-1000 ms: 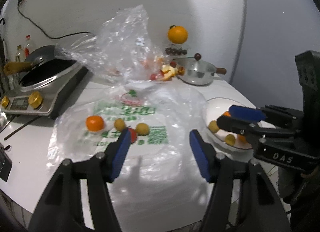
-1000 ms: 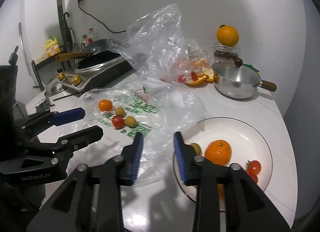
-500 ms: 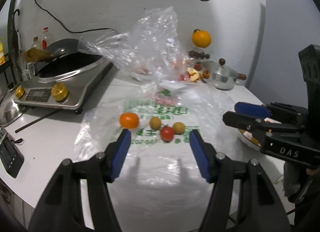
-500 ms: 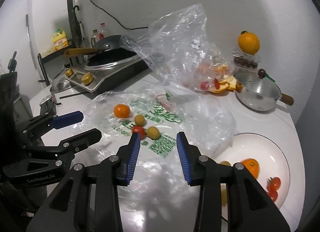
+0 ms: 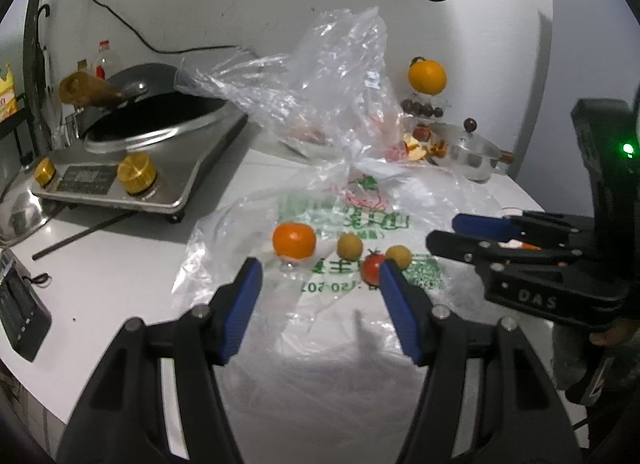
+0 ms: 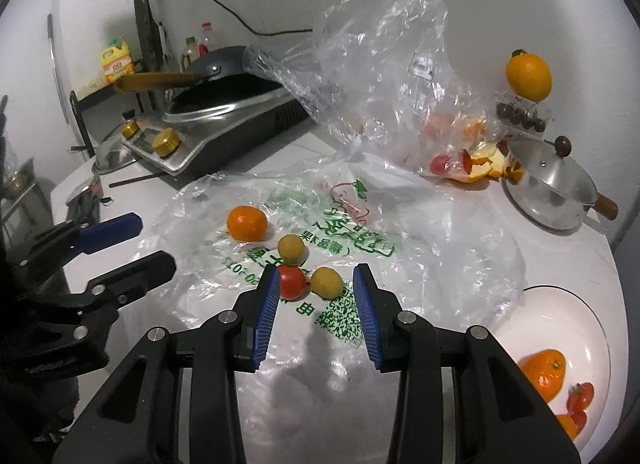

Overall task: Organize fruits
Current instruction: 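Grasp a yellow-green fruit with the right tool while the left tool grasps a cherry tomato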

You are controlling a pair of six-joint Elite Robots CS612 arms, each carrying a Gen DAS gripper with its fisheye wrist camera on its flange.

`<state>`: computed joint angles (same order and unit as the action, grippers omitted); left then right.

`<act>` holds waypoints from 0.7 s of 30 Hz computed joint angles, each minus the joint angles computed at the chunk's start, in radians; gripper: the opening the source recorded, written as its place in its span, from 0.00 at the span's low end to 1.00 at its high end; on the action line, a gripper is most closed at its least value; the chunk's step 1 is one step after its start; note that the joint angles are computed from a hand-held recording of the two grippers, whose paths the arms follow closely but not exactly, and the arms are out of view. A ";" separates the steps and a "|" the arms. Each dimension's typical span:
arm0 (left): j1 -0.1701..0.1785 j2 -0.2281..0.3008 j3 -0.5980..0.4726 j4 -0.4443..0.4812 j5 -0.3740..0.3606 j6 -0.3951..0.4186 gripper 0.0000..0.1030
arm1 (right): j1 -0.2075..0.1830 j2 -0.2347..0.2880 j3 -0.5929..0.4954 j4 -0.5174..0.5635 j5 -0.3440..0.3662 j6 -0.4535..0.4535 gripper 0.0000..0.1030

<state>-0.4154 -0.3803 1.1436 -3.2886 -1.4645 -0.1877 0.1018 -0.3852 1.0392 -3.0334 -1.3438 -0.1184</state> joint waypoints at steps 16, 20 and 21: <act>0.013 0.040 -0.079 0.085 -0.058 -0.007 0.60 | 0.002 0.085 -0.160 0.178 -0.016 0.043 0.33; 0.011 0.045 -0.090 0.099 -0.059 -0.002 0.60 | 0.000 0.096 -0.180 0.211 -0.006 0.056 0.33; 0.010 0.045 -0.093 0.104 -0.057 0.001 0.60 | -0.001 0.100 -0.187 0.223 -0.001 0.059 0.33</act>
